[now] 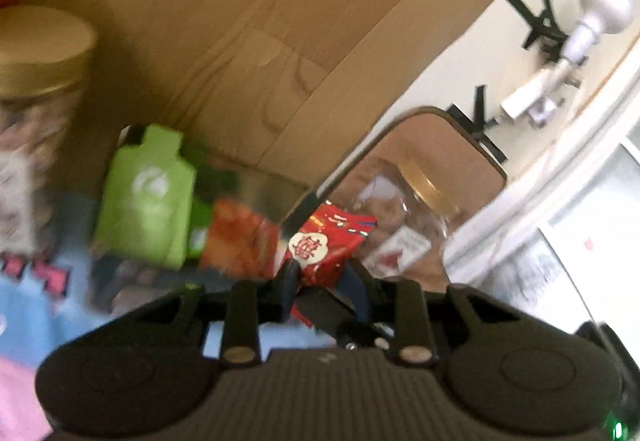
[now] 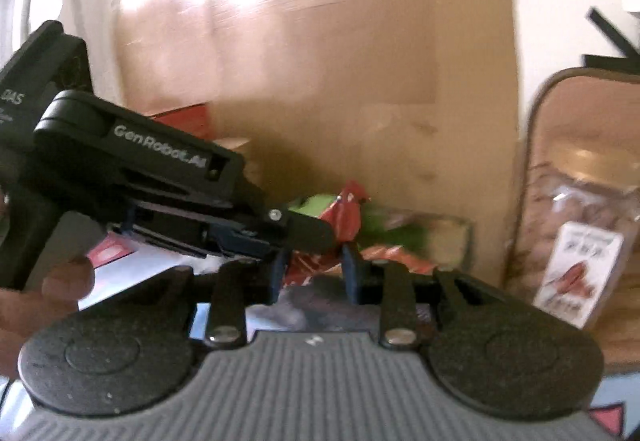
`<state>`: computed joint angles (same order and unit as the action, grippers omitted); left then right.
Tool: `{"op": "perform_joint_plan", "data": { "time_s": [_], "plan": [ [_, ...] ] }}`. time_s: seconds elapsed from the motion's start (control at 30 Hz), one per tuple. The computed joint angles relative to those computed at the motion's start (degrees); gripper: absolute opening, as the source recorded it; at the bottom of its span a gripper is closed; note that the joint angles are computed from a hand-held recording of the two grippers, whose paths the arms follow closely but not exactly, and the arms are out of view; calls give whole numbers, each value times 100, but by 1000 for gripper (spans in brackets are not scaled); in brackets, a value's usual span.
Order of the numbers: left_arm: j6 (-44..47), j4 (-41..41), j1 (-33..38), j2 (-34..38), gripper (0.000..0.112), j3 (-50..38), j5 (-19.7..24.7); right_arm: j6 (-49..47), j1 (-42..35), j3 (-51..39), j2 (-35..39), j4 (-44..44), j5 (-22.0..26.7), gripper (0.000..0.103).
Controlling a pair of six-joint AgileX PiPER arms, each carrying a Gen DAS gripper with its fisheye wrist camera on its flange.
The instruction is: Organize snacks
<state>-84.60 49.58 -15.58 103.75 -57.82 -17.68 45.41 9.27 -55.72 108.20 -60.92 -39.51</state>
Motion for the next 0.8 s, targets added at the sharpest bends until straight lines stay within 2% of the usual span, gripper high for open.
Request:
{"op": "perform_joint_plan", "data": {
  "time_s": [0.07, 0.1, 0.17, 0.23, 0.27, 0.33, 0.43, 0.53, 0.6, 0.73, 0.8],
  "plan": [
    [-286, 183, -95, 357, 33, -482, 270, -922, 126, -94, 165, 750, 238, 36],
    [-642, 495, -135, 524, 34, -705, 426, -1476, 210, -49, 191, 1148, 382, 42],
    [-1144, 867, -185, 745, 34, -934, 589, -2321, 353, 47, 256, 1832, 560, 45],
    [-752, 456, -117, 691, 40, -736, 349, -2616, 313, 298, 214, 2240, 347, 47],
    [-343, 60, -101, 586, 41, -547, 270, -2470, 222, 421, 163, 2183, 211, 47],
    [75, -232, 9, 271, 42, -65, -26, -1893, -20, 652, 18, 1762, -23, 47],
    [540, -396, 173, -404, 43, 843, -339, -196, -520, 883, -163, 259, -366, 47],
    [1168, -925, 339, -1002, 50, 1915, -632, 1523, -1026, 896, 131, -1328, -1013, 47],
    [1410, -1207, 429, -1163, 50, 2488, -764, 2620, -1175, 785, 299, -2158, -1208, 47],
    [1562, -1429, 561, -1014, 50, 3194, -1130, 3454, -1014, 770, 510, -2590, -1277, 45],
    [2170, -2111, 457, -980, 49, 3501, -1361, 3561, -938, 860, 535, -2548, -1414, 39]
  ]
}}
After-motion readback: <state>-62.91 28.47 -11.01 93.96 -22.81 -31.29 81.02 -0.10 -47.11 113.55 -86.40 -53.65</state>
